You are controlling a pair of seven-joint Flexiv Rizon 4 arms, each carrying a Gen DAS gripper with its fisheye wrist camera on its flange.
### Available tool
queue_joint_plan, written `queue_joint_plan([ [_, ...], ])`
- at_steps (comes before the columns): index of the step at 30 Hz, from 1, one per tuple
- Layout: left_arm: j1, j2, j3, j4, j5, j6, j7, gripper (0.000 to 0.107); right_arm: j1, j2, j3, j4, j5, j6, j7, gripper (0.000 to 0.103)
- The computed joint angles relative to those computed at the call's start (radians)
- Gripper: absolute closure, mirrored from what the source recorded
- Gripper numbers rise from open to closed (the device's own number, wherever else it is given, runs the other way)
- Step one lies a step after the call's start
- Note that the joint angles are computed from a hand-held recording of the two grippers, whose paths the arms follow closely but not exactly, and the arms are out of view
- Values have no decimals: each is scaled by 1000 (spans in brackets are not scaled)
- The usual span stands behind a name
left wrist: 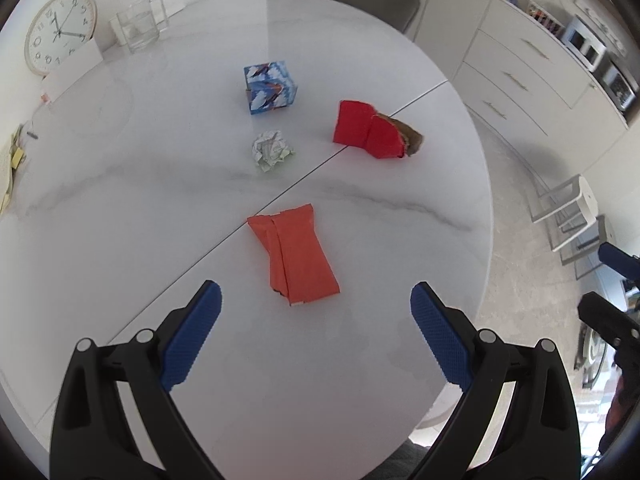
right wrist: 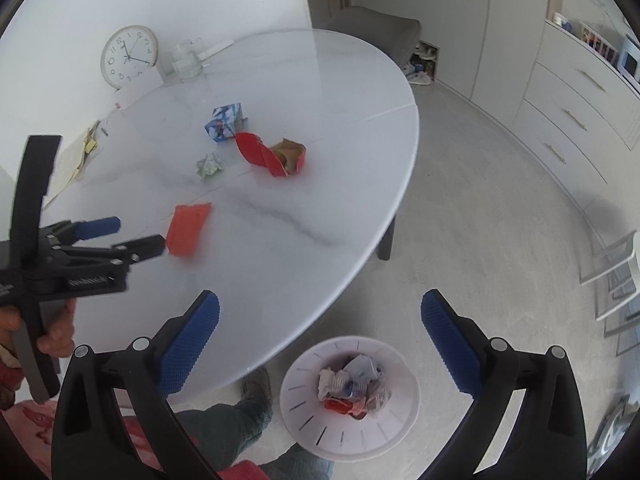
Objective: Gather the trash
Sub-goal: 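Lower the left gripper onto the orange packet and close it, then hold the orange packet while the right gripper grasps the red-and-brown paper bag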
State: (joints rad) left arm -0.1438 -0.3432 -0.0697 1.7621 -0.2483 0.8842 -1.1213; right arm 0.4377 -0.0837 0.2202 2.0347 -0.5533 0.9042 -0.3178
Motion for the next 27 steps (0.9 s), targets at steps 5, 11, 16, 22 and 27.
queue_joint_plan([
  [5,-42,-73,29,-67,75,-1,-155,21,-25,-64,-30,-55,27,53,-121,3],
  [11,-71,-149,41,-139,136,-5,-280,26,-41,-126,-54,-114,72,89,-231,3],
  [16,-76,-186,45,-174,155,-27,-335,50,-50,-161,-63,-147,119,117,-297,3],
  [22,-80,-189,47,-177,183,-17,-358,68,-52,-193,-65,-176,161,139,-358,3],
  [27,-73,-183,42,-181,184,-33,-340,70,-58,-242,-58,-232,222,145,-442,3],
])
